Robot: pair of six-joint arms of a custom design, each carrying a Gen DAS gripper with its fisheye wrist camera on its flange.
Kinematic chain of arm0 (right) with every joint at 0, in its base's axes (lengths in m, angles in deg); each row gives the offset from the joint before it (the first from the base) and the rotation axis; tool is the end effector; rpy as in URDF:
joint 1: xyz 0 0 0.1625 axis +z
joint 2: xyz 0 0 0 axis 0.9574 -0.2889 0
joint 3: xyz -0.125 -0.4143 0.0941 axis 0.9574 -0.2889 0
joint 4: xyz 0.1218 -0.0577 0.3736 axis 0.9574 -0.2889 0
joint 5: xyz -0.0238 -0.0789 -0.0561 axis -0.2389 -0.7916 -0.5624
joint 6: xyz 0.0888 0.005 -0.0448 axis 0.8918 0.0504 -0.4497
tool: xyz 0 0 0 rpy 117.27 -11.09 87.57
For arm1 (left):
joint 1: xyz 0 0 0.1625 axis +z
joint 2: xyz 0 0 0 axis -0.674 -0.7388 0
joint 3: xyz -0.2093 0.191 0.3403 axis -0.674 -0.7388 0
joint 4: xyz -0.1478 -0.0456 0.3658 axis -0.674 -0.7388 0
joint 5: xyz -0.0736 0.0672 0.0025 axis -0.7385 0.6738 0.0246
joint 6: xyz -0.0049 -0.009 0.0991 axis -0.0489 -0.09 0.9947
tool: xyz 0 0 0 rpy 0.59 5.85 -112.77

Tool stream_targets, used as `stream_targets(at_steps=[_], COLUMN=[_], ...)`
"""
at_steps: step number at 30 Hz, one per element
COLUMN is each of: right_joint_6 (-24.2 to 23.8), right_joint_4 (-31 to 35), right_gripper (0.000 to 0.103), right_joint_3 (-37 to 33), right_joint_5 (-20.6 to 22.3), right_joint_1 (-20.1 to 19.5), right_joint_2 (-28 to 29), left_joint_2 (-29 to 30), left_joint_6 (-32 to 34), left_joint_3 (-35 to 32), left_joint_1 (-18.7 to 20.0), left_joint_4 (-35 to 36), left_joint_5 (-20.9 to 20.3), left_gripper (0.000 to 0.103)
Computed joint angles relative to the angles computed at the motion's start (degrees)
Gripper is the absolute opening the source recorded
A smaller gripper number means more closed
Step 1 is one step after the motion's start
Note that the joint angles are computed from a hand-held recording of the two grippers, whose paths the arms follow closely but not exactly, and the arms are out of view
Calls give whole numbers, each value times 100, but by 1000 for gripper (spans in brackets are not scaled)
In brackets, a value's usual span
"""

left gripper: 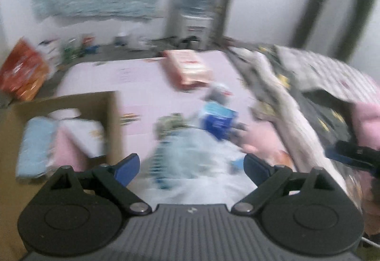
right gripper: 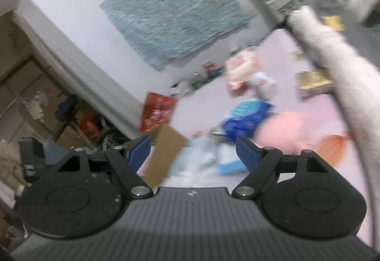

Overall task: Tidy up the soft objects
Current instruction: 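Withdraw both grippers from the box back toward the table, then grasp the blue tissue box with the left gripper while the right grasps the pink plush pig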

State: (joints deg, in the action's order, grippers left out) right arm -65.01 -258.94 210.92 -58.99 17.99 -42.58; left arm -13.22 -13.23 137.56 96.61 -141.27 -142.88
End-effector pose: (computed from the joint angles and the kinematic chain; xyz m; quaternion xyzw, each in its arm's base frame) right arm 0.1393 -0.4462 0.1826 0.0135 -0.8812 0.4722 0.0165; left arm -0.1871 -0.5765 0.2381 0.3018 0.9022 -0.2161 0.2197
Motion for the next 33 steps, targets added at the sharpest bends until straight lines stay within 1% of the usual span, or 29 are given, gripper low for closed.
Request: stream_targets(at_steps=[4, 7, 10, 11, 13, 15, 17, 20, 22, 23, 25, 27, 28, 29, 30, 31, 33], right_joint_6=[37, 41, 80, 86, 117, 165, 191, 228, 123, 69, -127, -219, -289, -312, -325, -373, -335], right_joint_4=[-282, -410, -304, -229, -25, 212, 501, 912, 1193, 1348, 1752, 2078, 2299, 2473, 2610, 2719, 2723], right_gripper=[80, 80, 80, 80, 80, 80, 80, 80, 80, 80, 80, 82, 82, 82, 82, 84, 83], right_joint_3=[371, 434, 355, 285, 98, -131, -424, -832, -1167, -1329, -1697, -1976, -2120, -2253, -2360, -2413, -2428], right_joint_5=[35, 260, 507, 547, 594, 583, 597, 499, 263, 90, -147, -395, -476, -572, -627, -610, -566], right_joint_1=[-472, -827, -1082, -1129, -1178, -1166, -1178, -1168, -1088, -1030, -938, -868, -840, -812, -796, -801, -804], right_joint_2=[11, 147, 221, 259, 310, 352, 409, 489, 581, 622, 718, 811, 855, 911, 968, 993, 1022], left_joint_2=[527, 1017, 1468, 1629, 1973, 2275, 2556, 2833, 2940, 2985, 3077, 3152, 3174, 3192, 3216, 3232, 3186], left_joint_6=[524, 1028, 1685, 1930, 2474, 2859, 2946, 2851, 2754, 2725, 2797, 2898, 2915, 2938, 2976, 3003, 3028], left_joint_3=[28, -38, -64, -55, -57, -170, -333, -579, -719, -746, -768, -770, -781, -779, -782, -808, -821], left_joint_1=[-192, -284, -398, -436, -499, -503, -485, -411, -365, -353, -338, -322, -313, -311, -313, -305, -286], left_joint_4=[-130, -118, -312, -490, -893, -1056, -996, -782, -604, -593, -725, -916, -961, -1033, -1116, -1144, -1117], left_joint_5=[-66, 97, 495, 685, 1009, 1267, 1557, 1832, 1934, 2007, 2131, 2223, 2256, 2277, 2317, 2331, 2232], left_gripper=[95, 95, 95, 95, 95, 93, 85, 80, 79, 77, 76, 75, 73, 67, 63, 61, 55])
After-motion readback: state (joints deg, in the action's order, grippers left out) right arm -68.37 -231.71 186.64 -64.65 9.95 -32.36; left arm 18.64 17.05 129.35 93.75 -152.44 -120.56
